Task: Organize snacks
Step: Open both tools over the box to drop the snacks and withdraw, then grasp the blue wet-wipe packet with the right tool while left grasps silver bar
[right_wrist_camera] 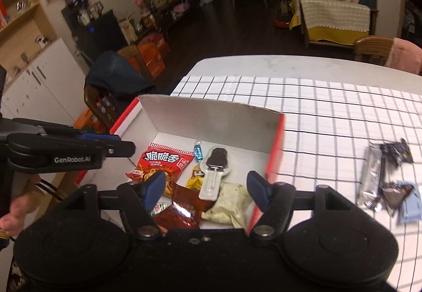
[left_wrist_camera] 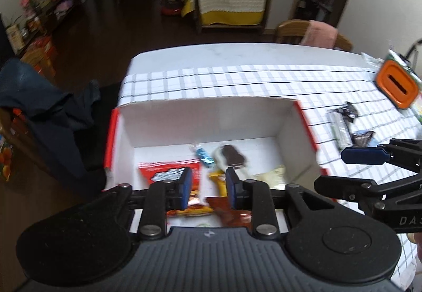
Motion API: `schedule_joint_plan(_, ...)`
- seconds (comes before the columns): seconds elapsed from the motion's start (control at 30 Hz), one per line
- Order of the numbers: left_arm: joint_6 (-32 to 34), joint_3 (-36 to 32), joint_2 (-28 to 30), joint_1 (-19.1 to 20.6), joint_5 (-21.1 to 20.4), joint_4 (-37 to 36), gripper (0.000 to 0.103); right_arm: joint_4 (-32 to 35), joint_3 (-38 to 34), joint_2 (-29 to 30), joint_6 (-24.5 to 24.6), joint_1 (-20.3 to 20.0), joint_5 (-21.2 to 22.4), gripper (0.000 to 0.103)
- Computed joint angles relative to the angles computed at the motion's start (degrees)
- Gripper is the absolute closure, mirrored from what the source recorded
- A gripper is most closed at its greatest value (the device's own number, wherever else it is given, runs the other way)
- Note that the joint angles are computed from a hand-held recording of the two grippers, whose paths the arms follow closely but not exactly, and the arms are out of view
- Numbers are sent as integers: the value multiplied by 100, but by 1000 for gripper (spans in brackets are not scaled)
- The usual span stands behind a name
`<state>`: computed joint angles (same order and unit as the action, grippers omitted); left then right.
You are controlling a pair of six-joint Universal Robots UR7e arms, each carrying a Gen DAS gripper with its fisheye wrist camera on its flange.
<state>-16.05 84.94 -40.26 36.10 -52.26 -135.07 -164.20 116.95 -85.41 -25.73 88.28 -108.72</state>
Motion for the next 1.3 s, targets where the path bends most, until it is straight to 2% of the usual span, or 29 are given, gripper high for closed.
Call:
schedule_joint_plan(0.07,151,-30,55,-77,-124,-73,69,-143,183,-203,70,-40,16,29)
schedule_joint_plan(0.13,286,-73,130,-148,-274,-171,51,-293,353,-399,136,-93,16,29)
schedule_joint_plan(0.2,441,-112,222,-216,-420,-340,44,-445,516,-603,188,-156,-11,27)
schedule_joint_plan(0.27,581,-195,343,-273,-581,-411,44,-564,650,-784,277,-239,-28,27)
schedule_joint_plan(0.3,624,-230,400,-308,-663,-436,43,-599,727,-912,311,-295,-28,23)
schedule_joint_plan(0.4,775,-368,604,-408,-893,-564,36,-806,948,-1237,397,-448,-101,20)
schedule_joint_plan(0.5,967,-550,838,-491,-1093,-666,33,-981,1115,-1497,494,-621,-147,17)
schedule_joint_plan(0.63,1074,-799,1142,-588,-1364,-659,28,-1061,1288,-1856,603,-995,-29,15)
schedule_joint_plan(0.77,1088,-1072,1438,-676,-1531,-545,27,-1060,1413,-2200,642,-1393,135,14)
schedule_joint_plan(0.9,1015,-1269,1662,-735,-1599,-523,22,-1088,1470,-2426,591,-1798,344,5)
schedule_joint_plan(1.3,683,-1981,2356,-854,-1530,-344,19,-717,1236,-2695,122,-2770,1089,2)
